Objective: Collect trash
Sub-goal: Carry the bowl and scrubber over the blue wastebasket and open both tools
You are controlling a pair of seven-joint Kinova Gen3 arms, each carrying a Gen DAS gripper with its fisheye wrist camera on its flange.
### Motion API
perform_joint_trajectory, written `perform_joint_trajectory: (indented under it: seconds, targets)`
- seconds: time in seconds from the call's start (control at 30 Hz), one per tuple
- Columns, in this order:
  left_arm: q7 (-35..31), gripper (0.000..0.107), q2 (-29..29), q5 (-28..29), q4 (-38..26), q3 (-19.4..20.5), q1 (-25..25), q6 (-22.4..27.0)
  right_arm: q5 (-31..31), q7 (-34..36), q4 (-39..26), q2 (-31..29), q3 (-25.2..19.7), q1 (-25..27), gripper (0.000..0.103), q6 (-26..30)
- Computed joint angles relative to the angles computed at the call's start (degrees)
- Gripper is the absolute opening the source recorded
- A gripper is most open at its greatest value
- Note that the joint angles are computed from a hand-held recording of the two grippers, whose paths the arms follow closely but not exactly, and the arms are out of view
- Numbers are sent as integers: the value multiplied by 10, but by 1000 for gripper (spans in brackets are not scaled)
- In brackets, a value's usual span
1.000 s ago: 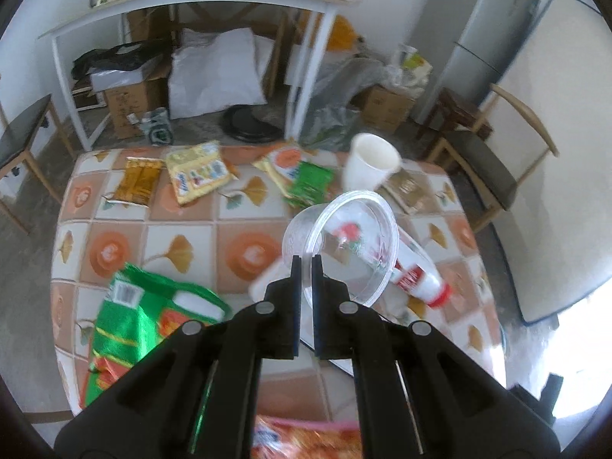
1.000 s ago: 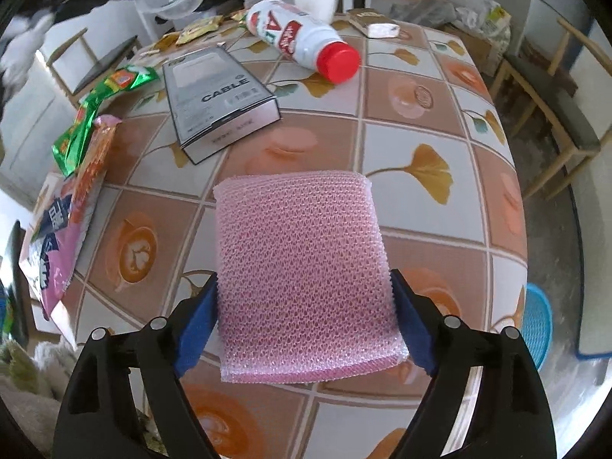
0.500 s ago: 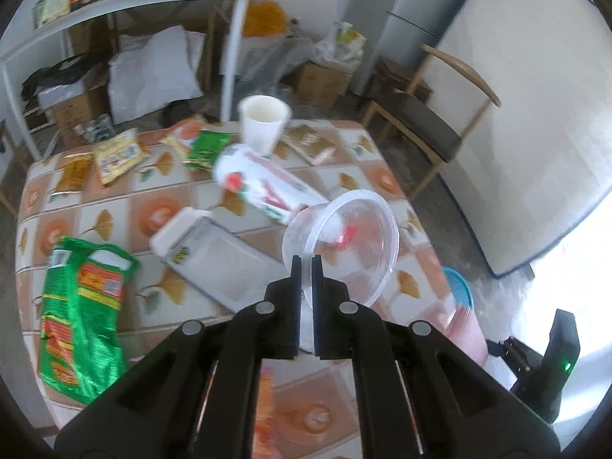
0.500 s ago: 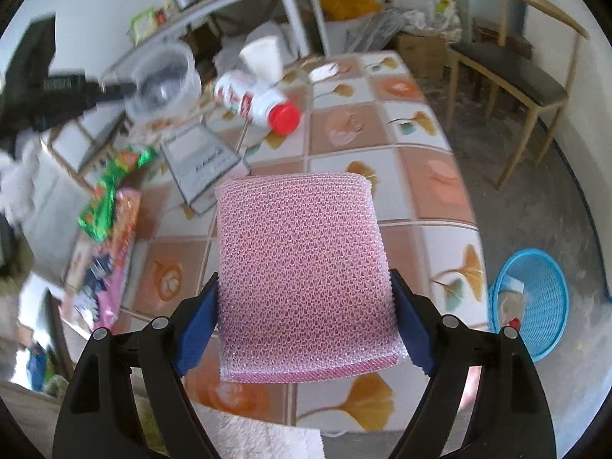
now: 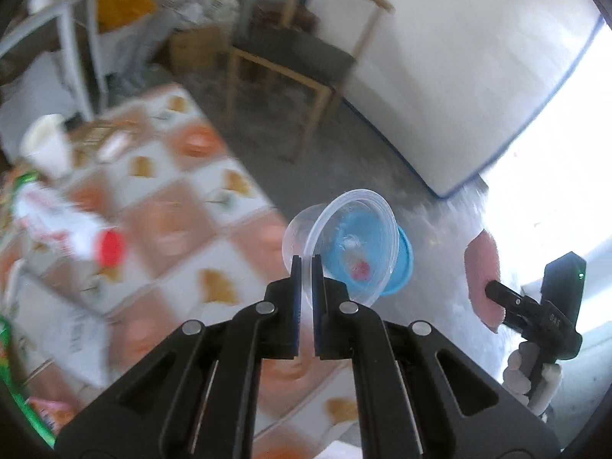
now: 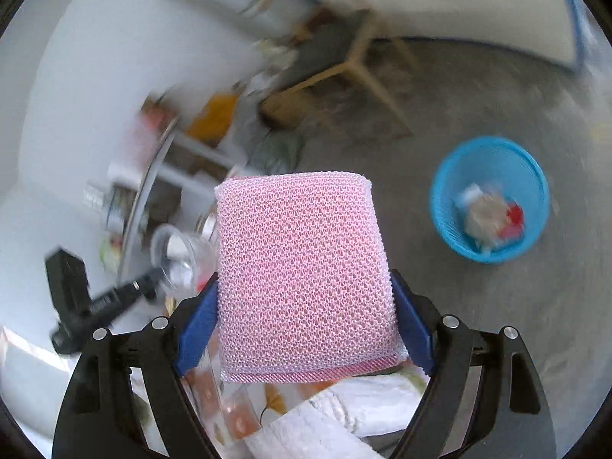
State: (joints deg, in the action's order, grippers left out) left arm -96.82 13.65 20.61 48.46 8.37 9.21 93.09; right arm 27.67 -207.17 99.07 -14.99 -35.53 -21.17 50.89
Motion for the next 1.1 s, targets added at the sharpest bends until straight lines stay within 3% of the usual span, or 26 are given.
perform_joint_trajectory:
  seconds: [0.17, 0.27, 0.43, 0.5, 0.53, 0.57, 0.67, 0.73, 0.93, 1.0, 1.1]
  targets:
    - [64, 3, 88, -64, -58, 19, 112, 7, -72, -54, 132, -75, 45, 38, 81, -110]
    - [94, 3, 138, -90, -80, 19, 167, 4, -58, -102, 202, -80, 103, 8, 81, -180]
    - [129, 4, 223, -105, -136, 18, 230, 11, 1, -168, 284, -55, 168, 16, 83, -296]
    - [136, 17, 251, -91, -148, 24, 240, 1, -2, -158, 308, -33, 185, 43, 87, -343]
    - [141, 40, 263, -86, -154, 25, 244, -2, -17, -149, 321, -19, 183, 69, 87, -361]
    - [148, 52, 270, -88, -150, 28, 251, -13, -36, -132, 326, -8, 173, 95, 88, -373]
    - [134, 52, 253, -84, -104, 24, 258, -71, -100, -63, 328, 23, 157, 137, 88, -368]
    - [121, 52, 243, -65, -85, 36, 244, -86, -142, -21, 329, 30, 116, 185, 88, -358]
    - [93, 55, 196, -57, -43, 38, 220, -128, -192, 24, 320, -15, 8, 287, 88, -292]
    - [87, 56, 171, -40, -23, 42, 199, -142, -186, 17, 317, -32, -5, 292, 88, -271]
    - [79, 62, 115, -5, 40, 46, 158, -182, -144, -32, 300, -73, -8, 254, 88, -213]
